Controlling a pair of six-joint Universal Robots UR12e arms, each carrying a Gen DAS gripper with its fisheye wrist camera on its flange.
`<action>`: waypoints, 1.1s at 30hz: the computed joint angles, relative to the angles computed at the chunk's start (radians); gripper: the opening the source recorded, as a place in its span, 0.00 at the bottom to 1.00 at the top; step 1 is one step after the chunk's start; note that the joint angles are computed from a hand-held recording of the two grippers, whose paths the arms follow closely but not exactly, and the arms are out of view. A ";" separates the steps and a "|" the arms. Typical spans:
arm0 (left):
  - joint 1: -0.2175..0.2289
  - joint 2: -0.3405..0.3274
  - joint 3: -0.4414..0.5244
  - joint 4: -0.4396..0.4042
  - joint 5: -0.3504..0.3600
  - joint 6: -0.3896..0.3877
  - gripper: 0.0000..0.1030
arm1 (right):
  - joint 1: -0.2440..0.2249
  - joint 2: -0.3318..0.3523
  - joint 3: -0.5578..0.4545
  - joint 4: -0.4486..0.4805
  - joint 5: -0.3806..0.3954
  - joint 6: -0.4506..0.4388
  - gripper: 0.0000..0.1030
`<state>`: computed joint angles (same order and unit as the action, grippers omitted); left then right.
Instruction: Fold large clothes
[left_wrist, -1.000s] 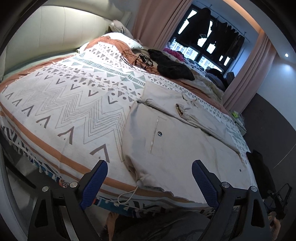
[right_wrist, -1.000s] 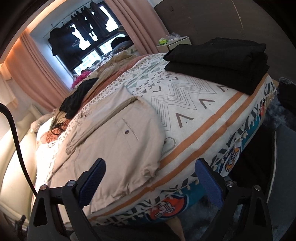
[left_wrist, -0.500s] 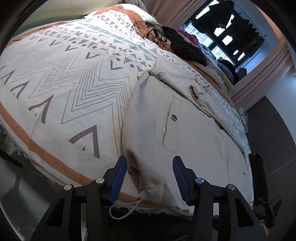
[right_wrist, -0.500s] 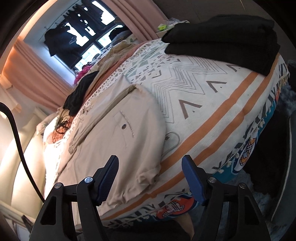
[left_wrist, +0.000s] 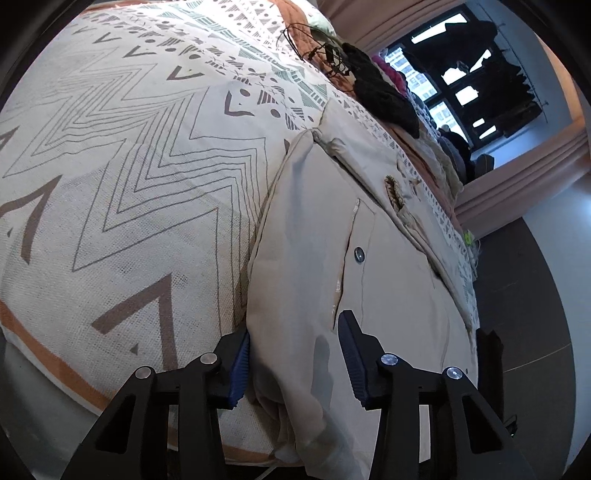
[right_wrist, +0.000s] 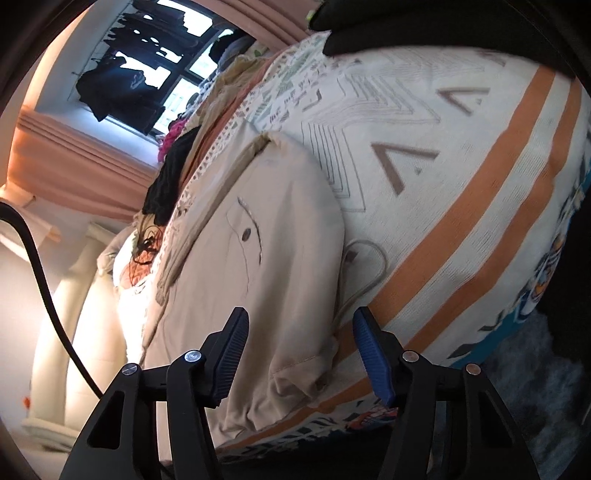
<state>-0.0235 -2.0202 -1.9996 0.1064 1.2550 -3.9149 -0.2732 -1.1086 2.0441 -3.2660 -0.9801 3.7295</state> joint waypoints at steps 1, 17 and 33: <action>0.006 -0.004 0.001 0.009 -0.020 -0.015 0.44 | 0.000 0.010 -0.002 -0.017 0.019 0.014 0.56; 0.003 -0.024 -0.012 0.066 -0.146 -0.098 0.35 | 0.005 0.088 -0.026 -0.150 0.181 0.089 0.56; -0.035 0.007 -0.020 0.045 -0.005 -0.145 0.09 | 0.032 0.041 -0.021 -0.076 0.022 0.112 0.11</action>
<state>-0.0584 -2.0133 -2.0197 0.1517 1.2496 -4.0601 -0.2416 -1.0672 2.0229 -3.3418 -0.9585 3.8412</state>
